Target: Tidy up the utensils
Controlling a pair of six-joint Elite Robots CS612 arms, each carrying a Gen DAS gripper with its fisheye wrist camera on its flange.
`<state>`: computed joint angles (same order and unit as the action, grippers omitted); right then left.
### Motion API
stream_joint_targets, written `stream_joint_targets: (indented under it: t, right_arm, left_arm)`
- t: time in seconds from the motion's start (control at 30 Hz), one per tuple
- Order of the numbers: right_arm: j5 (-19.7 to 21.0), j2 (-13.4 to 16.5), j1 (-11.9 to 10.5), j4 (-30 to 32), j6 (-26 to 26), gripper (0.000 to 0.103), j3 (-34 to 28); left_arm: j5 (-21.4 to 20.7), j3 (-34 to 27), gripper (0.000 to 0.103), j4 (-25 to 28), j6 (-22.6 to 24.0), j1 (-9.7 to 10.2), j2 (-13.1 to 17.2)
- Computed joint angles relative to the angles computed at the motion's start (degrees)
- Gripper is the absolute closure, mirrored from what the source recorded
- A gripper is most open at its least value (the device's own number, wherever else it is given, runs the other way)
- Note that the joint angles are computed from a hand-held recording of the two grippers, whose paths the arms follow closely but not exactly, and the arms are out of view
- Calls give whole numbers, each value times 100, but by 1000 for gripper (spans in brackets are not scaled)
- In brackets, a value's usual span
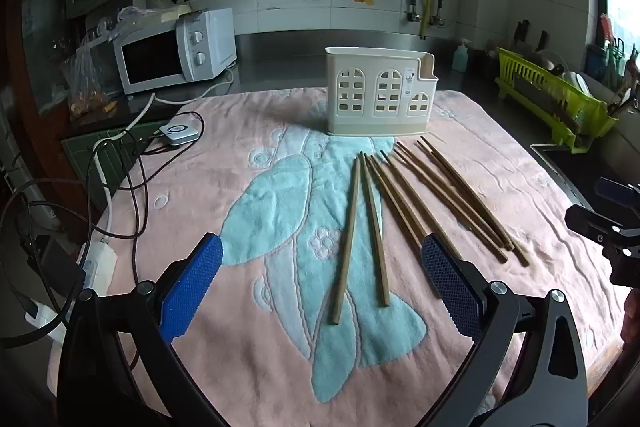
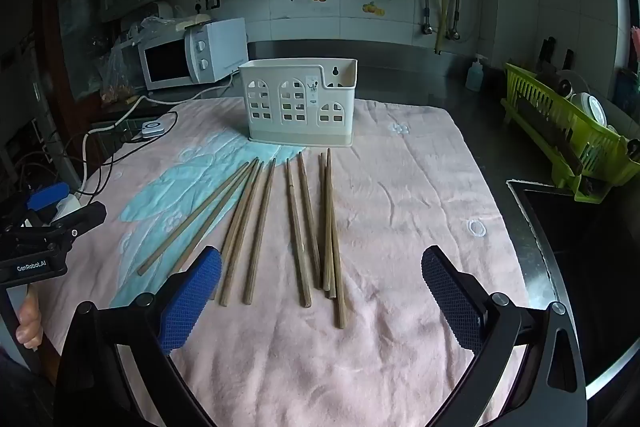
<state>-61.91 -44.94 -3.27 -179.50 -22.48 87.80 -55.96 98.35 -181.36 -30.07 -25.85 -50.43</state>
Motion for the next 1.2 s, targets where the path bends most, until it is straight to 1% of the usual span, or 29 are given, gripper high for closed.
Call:
stream_joint_targets:
  t: [0.2, 0.23, 0.3, 0.43, 0.53, 0.57, 0.67, 1.2]
  right_arm:
    - [1, -2, 1, -68, 13, 6, 18]
    - [0, -4, 2, -64, 7, 6, 20]
    - [-7, -5, 1, -74, 8, 6, 21]
    - [17, 30, -10, -129, 38, 6, 28]
    - [11, -17, 0, -115, 25, 6, 51]
    - [11, -19, 1, -115, 27, 6, 50]
    - [37, -28, -2, -111, 29, 6, 54]
    - [95, -44, -20, -237, 62, 6, 97]
  left_arm:
    - [107, -37, 5, -57, 182, -55, 23]
    - [72, 25, 5, -166, 90, -43, 23]
    - [30, 37, 5, -181, 62, -32, 15]
    - [62, 61, 5, -202, 79, -59, 1]
    - [87, 81, 5, -231, 91, -86, -18]
    - [-2, 37, 5, -212, 80, -20, -18]
    - [-8, 38, 5, -234, 85, -19, -20]
    - [83, 92, 5, -326, 75, -44, -52]
